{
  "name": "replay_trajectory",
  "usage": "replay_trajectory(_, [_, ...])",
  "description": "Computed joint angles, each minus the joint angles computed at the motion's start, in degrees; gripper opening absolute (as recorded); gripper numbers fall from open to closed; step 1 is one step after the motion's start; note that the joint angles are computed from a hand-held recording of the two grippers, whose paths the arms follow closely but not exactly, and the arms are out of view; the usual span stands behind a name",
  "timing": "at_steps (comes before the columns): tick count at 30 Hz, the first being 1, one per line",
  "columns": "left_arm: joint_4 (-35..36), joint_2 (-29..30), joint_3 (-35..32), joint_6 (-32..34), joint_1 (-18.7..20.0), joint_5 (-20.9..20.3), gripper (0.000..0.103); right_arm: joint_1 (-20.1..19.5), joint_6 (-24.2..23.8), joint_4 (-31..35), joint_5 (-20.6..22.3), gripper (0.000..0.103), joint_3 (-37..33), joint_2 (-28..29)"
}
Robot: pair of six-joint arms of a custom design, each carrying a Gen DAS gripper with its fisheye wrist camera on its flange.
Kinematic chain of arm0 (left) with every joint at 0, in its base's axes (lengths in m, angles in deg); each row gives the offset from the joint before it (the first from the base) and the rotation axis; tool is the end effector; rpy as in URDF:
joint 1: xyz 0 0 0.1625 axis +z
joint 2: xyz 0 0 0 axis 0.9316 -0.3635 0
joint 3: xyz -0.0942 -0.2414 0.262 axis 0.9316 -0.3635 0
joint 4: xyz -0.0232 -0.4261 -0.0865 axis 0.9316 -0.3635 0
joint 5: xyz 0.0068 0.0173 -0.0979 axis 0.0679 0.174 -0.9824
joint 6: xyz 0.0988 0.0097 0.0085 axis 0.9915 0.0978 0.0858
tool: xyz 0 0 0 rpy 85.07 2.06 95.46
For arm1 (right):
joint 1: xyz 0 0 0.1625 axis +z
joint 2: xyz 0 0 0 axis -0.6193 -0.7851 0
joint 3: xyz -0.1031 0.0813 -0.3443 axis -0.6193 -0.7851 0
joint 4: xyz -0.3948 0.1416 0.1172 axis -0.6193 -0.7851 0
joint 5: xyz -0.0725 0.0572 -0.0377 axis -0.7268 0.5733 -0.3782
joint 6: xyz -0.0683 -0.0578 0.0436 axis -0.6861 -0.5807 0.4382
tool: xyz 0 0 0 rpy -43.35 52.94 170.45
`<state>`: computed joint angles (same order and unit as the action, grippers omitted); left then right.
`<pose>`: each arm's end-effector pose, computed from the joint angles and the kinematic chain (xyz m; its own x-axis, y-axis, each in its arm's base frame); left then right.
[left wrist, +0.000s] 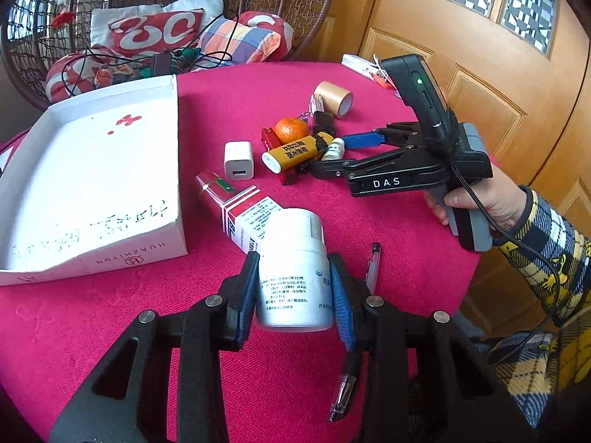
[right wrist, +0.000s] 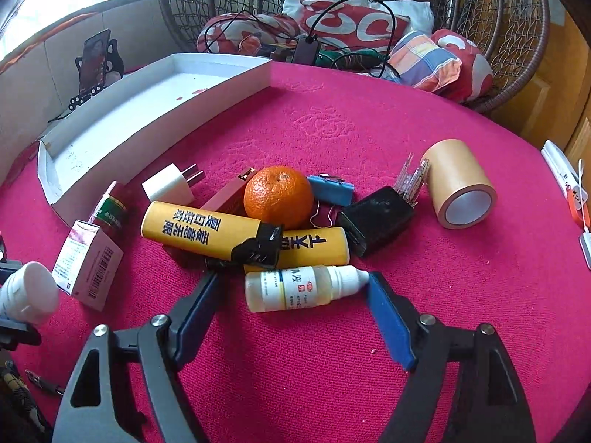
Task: Organize rigid objects
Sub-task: 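Grasp the white pill bottle with the left tool while the right tool grasps the small eye-drop bottle, then carry the pill bottle and eye-drop bottle into the white tray and open both tools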
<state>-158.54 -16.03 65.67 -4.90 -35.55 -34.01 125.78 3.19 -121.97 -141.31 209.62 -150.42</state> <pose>-0.3066 -0.4164 0.0485 -0.7505 0.5149 -0.4143 0.6417 0.7175 -0.2707 0.0728 -0.4990 0.2405 -0.6196 -0.3811 0.6862 -0.6649 0.7195 -0.2008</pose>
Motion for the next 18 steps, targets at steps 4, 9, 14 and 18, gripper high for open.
replay_trajectory(4, [-1.22, -1.03, 0.86, -0.24, -0.72, 2.05, 0.036, -0.74, 1.4, 1.73, 1.86, 0.063, 1.2, -2.65])
replay_trajectory(9, [-3.08, -1.86, 1.25, 0.33, -1.84, 4.36, 0.036, -0.61, 3.32, 1.12, 6.8, 0.063, 4.41, -8.68])
replay_trajectory(14, [-6.63, -3.12, 2.52, 0.15, -3.14, 7.94, 0.036, 0.86, 5.46, 0.36, 13.51, 0.063, 6.8, -15.25])
replay_trajectory(18, [-9.6, -3.89, 3.65, -0.83, -3.81, 13.26, 0.036, 2.68, 6.04, -2.39, 18.03, 0.063, 8.65, -18.5])
